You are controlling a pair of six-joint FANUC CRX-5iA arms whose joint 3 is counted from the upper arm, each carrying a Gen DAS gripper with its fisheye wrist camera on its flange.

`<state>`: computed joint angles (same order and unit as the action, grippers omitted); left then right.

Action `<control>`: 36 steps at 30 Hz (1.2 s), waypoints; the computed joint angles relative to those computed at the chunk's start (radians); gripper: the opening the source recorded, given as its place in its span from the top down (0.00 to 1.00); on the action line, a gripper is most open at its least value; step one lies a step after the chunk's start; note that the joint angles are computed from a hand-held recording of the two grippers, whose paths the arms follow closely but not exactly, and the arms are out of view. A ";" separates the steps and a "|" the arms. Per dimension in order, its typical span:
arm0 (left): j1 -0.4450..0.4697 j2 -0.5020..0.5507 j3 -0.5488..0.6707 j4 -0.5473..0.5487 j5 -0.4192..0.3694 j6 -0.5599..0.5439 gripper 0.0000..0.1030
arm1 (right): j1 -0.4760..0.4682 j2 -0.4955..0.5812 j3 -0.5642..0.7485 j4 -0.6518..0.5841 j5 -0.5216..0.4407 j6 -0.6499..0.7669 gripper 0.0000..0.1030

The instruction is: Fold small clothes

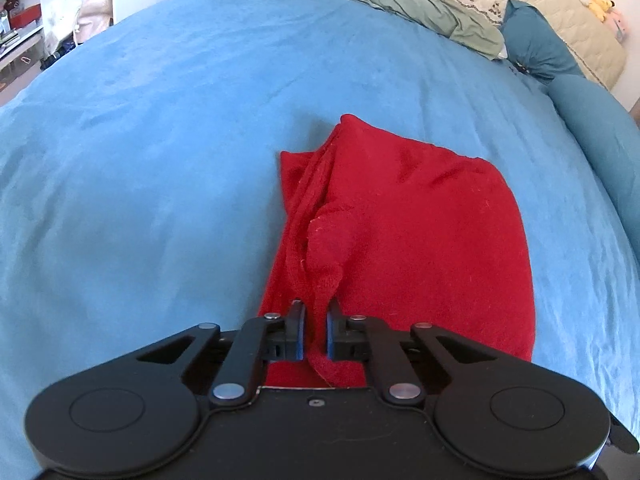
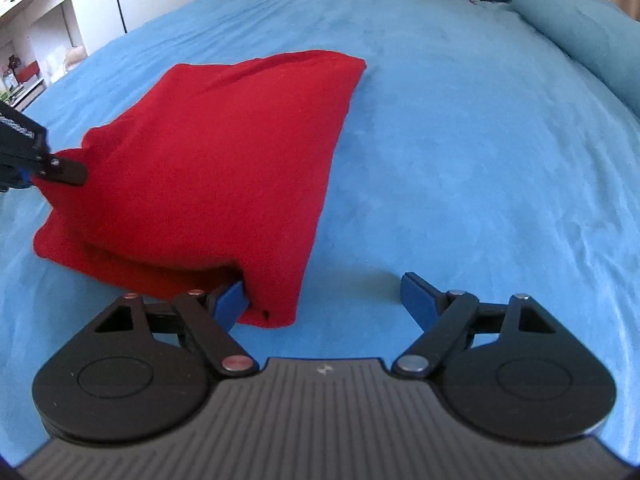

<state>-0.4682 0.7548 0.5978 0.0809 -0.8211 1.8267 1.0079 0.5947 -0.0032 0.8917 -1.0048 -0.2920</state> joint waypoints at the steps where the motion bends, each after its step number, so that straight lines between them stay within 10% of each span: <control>1: 0.001 -0.003 -0.004 0.008 0.001 -0.006 0.91 | 0.002 -0.003 0.000 0.008 -0.017 -0.017 0.17; 17: -0.043 -0.067 -0.126 -0.175 0.048 0.013 0.81 | 0.008 -0.069 -0.098 0.001 0.052 0.112 0.19; 24: -0.072 -0.124 -0.109 -0.383 -0.032 0.030 0.30 | -0.004 -0.164 -0.150 -0.069 0.112 0.223 0.09; 28: -0.010 -0.140 -0.132 -0.202 0.035 -0.113 0.26 | -0.030 -0.265 -0.228 0.003 0.209 0.153 0.00; 30: 0.024 -0.103 -0.100 -0.047 0.043 -0.221 0.09 | -0.063 -0.292 -0.238 0.026 0.264 0.130 0.00; 36: 0.062 0.138 0.217 0.182 -0.096 -0.357 0.07 | -0.183 -0.233 -0.093 -0.264 0.407 0.300 0.00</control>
<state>-0.4058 0.8931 0.8146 0.2629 -0.9174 1.4693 0.8244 0.3618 -0.0963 0.6275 -0.5974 0.0082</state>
